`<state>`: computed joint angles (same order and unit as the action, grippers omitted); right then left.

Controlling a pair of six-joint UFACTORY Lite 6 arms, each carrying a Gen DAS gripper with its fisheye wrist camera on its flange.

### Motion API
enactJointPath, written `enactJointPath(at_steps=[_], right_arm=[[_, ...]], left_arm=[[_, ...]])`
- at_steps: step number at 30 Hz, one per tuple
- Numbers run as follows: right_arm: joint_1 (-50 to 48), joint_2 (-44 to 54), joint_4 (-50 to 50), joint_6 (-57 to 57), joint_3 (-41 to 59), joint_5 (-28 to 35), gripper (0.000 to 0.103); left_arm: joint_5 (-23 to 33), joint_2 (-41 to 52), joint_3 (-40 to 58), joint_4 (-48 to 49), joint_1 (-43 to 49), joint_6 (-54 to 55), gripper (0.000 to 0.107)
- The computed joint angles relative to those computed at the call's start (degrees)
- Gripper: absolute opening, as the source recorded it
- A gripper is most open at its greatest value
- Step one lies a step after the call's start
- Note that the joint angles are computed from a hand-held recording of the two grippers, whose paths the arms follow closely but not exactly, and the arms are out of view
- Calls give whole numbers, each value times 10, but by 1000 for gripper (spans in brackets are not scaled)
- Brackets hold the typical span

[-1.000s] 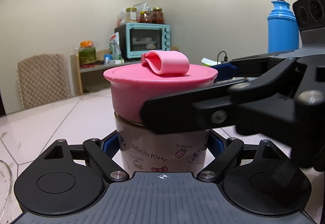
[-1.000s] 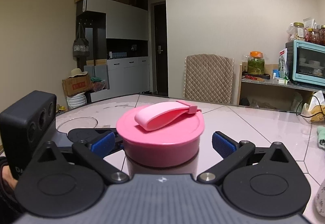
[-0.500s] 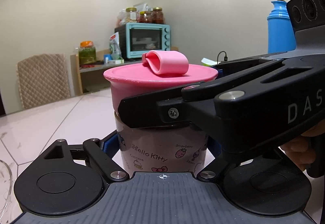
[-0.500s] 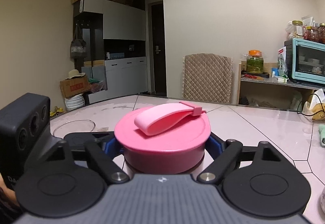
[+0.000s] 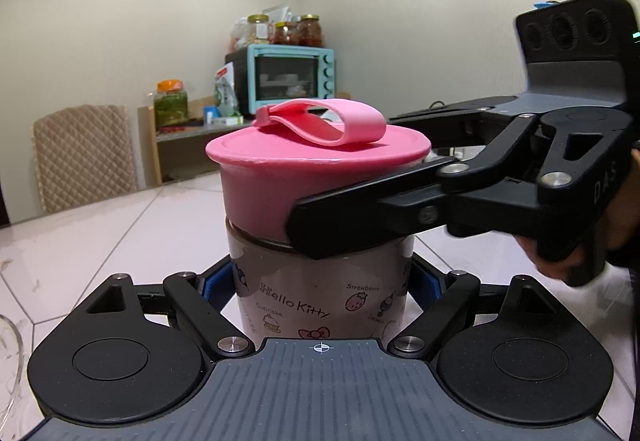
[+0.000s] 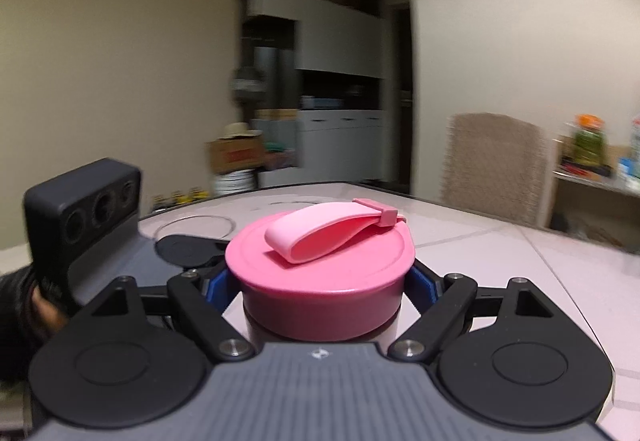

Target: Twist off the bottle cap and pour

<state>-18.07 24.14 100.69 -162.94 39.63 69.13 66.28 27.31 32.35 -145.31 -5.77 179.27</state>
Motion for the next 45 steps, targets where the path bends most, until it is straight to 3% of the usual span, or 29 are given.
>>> enactJointPath(at_steps=[3, 7, 11, 13, 15, 20, 29, 36, 41, 45], right_arm=[[-22, 78, -107, 55, 112, 39, 85], [-28, 131, -178, 99, 203, 73, 85], [-24, 107, -166, 100, 176, 69, 86], [-31, 64, -143, 91, 120, 58, 96], [-39, 36, -128, 78, 77, 52, 99], [-45, -81, -9, 36, -78, 11, 99], [2, -162, 197, -50, -238, 25, 98], [98, -176, 343, -87, -274, 20, 96], [212, -177, 513, -117, -279, 9, 89], [255, -159, 576, -132, -271, 16, 86]], left_arm=[[3, 1, 0, 1, 1, 1, 90], [4, 4, 2, 1, 2, 2, 90], [5, 6, 4, 6, 5, 1, 90], [5, 8, 6, 7, 6, 1, 90], [3, 11, 10, 8, 8, 0, 90], [6, 18, 20, 16, 15, -2, 90], [5, 16, 18, 14, 13, -3, 90], [5, 17, 20, 15, 14, -4, 90], [2, 17, 24, 16, 14, -6, 90], [1, 18, 26, 17, 15, -7, 90]])
